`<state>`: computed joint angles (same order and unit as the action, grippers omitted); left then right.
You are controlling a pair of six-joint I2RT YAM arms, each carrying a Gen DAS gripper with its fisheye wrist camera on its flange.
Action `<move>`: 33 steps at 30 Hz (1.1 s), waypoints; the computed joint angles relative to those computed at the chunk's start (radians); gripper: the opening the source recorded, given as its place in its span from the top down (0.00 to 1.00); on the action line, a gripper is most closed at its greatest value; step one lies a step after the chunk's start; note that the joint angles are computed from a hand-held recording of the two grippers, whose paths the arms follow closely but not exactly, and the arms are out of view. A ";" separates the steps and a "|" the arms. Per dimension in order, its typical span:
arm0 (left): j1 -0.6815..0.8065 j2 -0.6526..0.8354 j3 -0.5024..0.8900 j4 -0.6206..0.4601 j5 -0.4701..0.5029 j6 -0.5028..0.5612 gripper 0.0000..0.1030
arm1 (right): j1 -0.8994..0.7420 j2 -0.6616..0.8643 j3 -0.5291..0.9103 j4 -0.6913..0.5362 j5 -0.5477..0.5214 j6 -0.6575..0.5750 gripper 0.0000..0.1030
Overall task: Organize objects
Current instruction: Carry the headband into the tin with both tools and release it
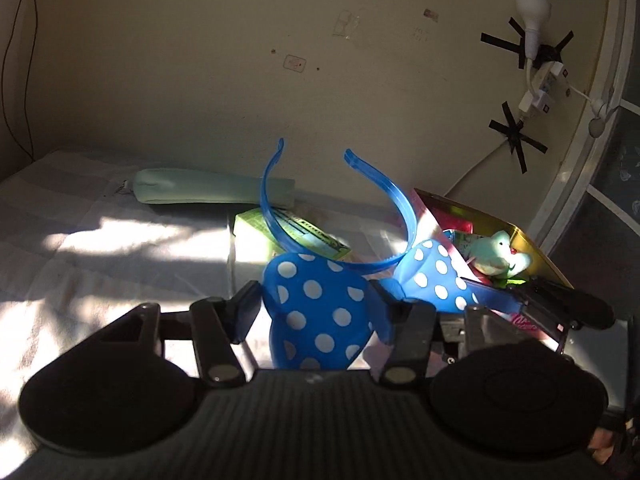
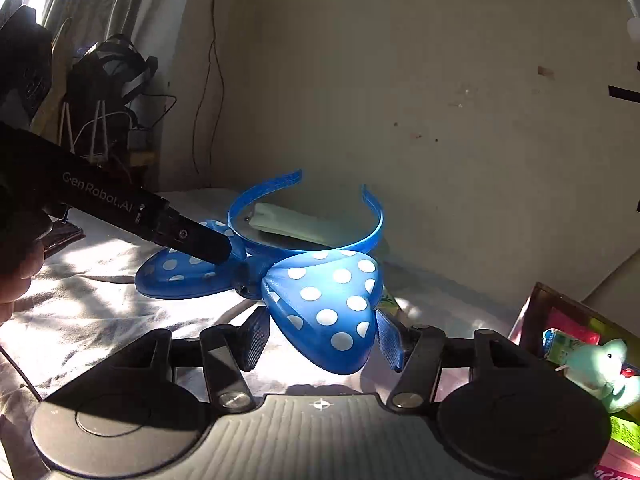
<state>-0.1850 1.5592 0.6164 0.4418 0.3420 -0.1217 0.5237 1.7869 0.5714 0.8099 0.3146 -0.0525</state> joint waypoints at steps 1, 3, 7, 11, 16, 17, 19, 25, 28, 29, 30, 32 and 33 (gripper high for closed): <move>-0.044 0.014 0.026 0.003 -0.016 -0.003 0.43 | -0.032 -0.044 -0.041 0.015 0.010 -0.003 0.50; -0.139 0.058 0.095 0.001 -0.050 -0.011 0.43 | -0.103 -0.134 -0.120 0.028 0.023 -0.012 0.50; -0.326 0.207 0.302 -0.040 -0.097 -0.011 0.43 | -0.298 -0.304 -0.246 0.011 -0.020 -0.044 0.50; -0.460 0.379 0.544 -0.126 -0.142 -0.018 0.43 | -0.585 -0.359 -0.283 -0.019 -0.206 -0.068 0.50; -0.554 0.540 0.772 -0.247 -0.205 -0.024 0.43 | -0.838 -0.213 -0.227 -0.007 -0.416 -0.085 0.50; -0.566 0.572 0.817 -0.274 -0.217 -0.022 0.43 | -0.863 -0.176 -0.206 -0.008 -0.436 -0.091 0.50; -0.580 0.622 0.888 -0.322 -0.227 -0.027 0.43 | -0.897 -0.108 -0.163 -0.011 -0.459 -0.103 0.49; -0.616 0.710 1.016 -0.445 -0.304 -0.006 0.42 | -0.948 0.017 -0.101 0.042 -0.446 -0.070 0.39; -0.618 0.679 0.971 -0.438 -0.320 0.001 0.42 | -0.979 0.003 -0.151 0.110 -0.492 -0.021 0.37; -0.621 0.662 0.947 -0.424 -0.337 0.009 0.42 | -0.983 -0.006 -0.166 0.125 -0.493 -0.011 0.37; -0.624 0.645 0.919 -0.407 -0.351 0.014 0.42 | -0.987 -0.016 -0.183 0.144 -0.494 0.003 0.37; -0.634 0.606 0.864 -0.374 -0.390 0.022 0.42 | -0.996 -0.043 -0.208 0.157 -0.511 0.037 0.38; -0.636 0.583 0.830 -0.358 -0.401 0.024 0.42 | -1.002 -0.065 -0.229 0.162 -0.527 0.062 0.38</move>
